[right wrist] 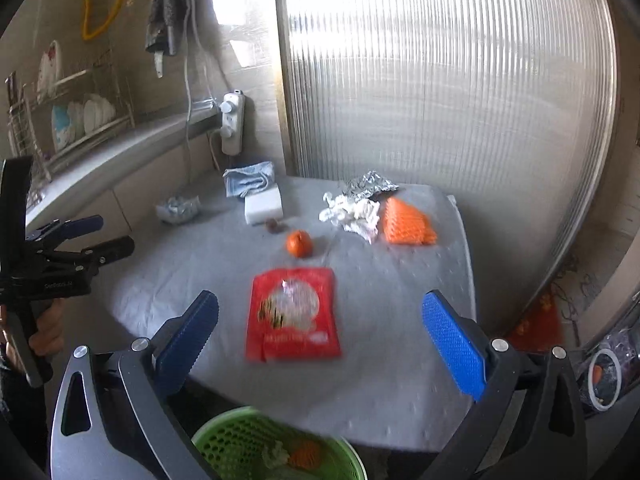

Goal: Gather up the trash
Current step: 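Grasp the silver foil packet on the table with the left gripper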

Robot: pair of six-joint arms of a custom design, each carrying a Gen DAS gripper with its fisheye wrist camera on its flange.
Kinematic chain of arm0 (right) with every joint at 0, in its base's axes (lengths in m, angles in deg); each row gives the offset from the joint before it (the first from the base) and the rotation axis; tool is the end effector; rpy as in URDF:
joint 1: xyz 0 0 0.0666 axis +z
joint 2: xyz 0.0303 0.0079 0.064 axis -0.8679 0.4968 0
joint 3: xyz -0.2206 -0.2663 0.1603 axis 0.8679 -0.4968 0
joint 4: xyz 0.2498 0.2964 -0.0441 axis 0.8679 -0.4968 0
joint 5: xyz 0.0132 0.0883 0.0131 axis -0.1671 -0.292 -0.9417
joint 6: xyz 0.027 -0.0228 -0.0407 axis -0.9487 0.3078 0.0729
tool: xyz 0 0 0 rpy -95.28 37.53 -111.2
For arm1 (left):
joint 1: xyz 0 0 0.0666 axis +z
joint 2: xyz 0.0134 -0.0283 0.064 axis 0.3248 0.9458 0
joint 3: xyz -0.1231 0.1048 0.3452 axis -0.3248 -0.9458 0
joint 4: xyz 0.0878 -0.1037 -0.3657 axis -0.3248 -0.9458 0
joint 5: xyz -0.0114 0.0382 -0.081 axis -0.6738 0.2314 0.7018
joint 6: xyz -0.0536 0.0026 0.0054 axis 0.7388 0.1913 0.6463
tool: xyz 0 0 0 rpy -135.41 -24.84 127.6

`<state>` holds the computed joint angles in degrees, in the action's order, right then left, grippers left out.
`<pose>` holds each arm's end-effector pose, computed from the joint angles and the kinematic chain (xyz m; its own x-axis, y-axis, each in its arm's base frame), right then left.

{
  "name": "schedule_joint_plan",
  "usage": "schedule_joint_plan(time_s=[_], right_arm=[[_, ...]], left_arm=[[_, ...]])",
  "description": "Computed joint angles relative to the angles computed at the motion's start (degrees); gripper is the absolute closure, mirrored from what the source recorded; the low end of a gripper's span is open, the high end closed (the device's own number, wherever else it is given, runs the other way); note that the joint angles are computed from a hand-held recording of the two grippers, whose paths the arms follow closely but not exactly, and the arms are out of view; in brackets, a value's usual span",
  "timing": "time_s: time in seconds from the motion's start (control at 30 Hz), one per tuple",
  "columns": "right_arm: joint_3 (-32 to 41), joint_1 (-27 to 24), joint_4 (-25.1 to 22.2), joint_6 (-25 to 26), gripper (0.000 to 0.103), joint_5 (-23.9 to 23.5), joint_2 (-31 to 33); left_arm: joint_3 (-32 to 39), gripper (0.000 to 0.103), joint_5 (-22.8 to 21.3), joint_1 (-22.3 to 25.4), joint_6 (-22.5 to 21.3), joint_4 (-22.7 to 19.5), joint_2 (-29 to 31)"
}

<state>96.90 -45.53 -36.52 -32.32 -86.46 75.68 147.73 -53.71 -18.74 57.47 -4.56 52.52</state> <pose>0.5343 0.1454 0.5346 -0.5490 -0.1583 -0.8207 -0.3819 0.9209 0.0779 0.5115 -0.3740 0.5364 -0.6075 0.0190 -0.7941 0.0151 0.9998 0.0124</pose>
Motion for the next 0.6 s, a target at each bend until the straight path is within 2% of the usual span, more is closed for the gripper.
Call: schedule_joint_plan(time_s=[0.13, 0.3, 0.47, 0.6], right_arm=[[7.9, 0.0, -3.1, -1.4, 0.002, -0.9, 6.0], [19.4, 1.1, -8.1, -0.6, 0.002, -1.0, 14.5], [31.5, 2.3, -14.0, 0.0, 0.002, -2.7, 22.7], [42.8, 3.1, -20.4, 0.8, 0.002, -3.4, 29.7]], left_arm=[[1.4, 0.008, -0.6, 3.6, -4.0, 0.4, 1.4], [3.6, 0.008, -0.2, 7.8, -9.1, 0.0, 4.3], [11.2, 0.008, 1.1, 10.9, -12.8, -3.4, 10.6], [24.4, 0.008, 2.8, 12.6, -14.3, -9.9, 19.1]])
